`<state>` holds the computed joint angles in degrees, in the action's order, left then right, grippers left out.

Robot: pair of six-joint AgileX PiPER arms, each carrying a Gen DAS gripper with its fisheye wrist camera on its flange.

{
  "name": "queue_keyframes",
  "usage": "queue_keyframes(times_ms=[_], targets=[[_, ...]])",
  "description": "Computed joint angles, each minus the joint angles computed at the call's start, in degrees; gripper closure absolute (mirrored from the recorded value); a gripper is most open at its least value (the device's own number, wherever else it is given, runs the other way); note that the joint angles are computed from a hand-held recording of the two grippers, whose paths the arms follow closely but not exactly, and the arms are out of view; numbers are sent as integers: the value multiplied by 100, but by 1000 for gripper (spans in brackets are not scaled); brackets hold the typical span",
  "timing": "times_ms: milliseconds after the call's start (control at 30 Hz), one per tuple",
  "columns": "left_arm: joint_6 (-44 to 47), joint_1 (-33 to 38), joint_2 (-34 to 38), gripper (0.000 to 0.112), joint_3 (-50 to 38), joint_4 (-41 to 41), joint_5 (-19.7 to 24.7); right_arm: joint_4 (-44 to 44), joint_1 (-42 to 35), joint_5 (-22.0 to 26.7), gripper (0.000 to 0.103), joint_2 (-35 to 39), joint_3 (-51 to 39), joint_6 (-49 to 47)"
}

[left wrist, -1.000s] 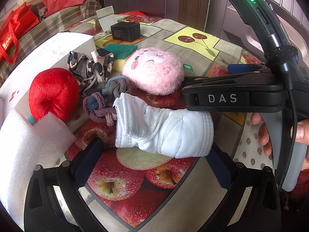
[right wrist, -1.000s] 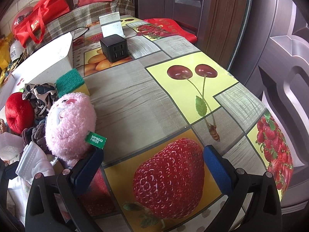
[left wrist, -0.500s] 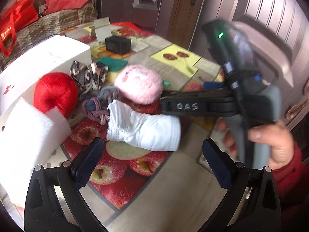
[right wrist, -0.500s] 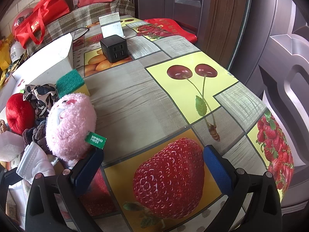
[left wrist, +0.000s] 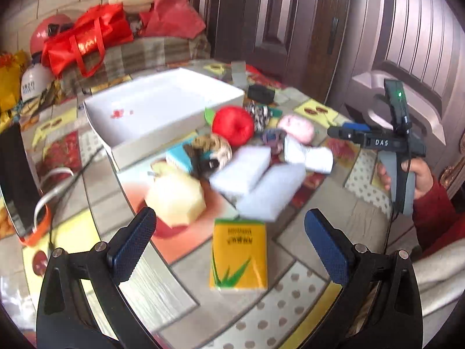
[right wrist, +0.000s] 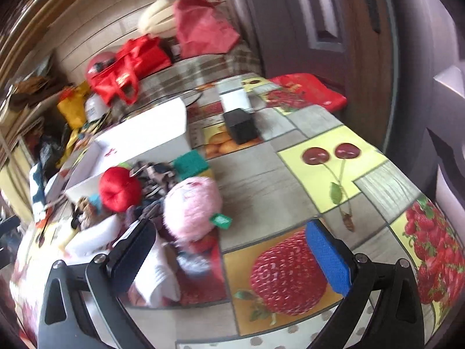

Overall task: Organize soft objects
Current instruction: 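Grasp the yellow tissue pack with the left gripper while the right grasps the white sock, then carry tissue pack and sock into the white box and open both grippers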

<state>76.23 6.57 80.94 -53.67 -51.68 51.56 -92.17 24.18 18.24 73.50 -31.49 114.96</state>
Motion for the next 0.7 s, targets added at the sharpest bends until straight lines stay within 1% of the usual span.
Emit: queue_keyframes(times_ms=[67,133,167,200,233,267,333,367,400,467,500,567,600,633,667,700], targets=[[-187,-189,127,10,109,339,-38,476,376,44,0,192,-169,-834],[-230,-426,193,11,260,525,-316,1130,600,-50,1,462,-421,-1799],[-352,-575,239,13,289,631,-492,1433,682,12,1,620,-557,-2183],[-474,-692,308,20,282,724,-597,1722,740,93,1,762,-672,-2522],[-589,-777,395,24,249,810,-642,1970,803,183,2,918,-796,-2813],[-658,-839,464,26,226,855,-655,2199,787,177,4,1057,-910,-3113],[-722,-957,529,32,252,959,-722,2759,705,108,18,1285,-1106,-3805],[-715,-1026,512,32,299,1007,-831,3079,624,73,22,1365,-1203,-4204],[-667,-1086,465,32,362,1042,-956,3285,579,48,28,1443,-1252,-4435],[-655,-1157,413,33,432,1124,-1110,3796,504,42,33,1559,-1333,-4940],[-620,-1138,410,35,443,1113,-1137,3923,492,33,40,1576,-1342,-5056],[-599,-1132,403,35,449,1113,-1151,3829,505,-62,50,1517,-1280,-4980],[-566,-1123,398,42,448,1099,-1150,3768,526,-67,57,1500,-1258,-4948],[-464,-1085,383,57,455,1030,-1115,3614,589,-29,61,1490,-1242,-4819],[-352,-1029,371,64,450,943,-1037,3489,639,-20,64,1461,-1205,-4724],[-292,-979,364,64,450,908,-965,3488,676,-4,67,1414,-1168,-4737]])
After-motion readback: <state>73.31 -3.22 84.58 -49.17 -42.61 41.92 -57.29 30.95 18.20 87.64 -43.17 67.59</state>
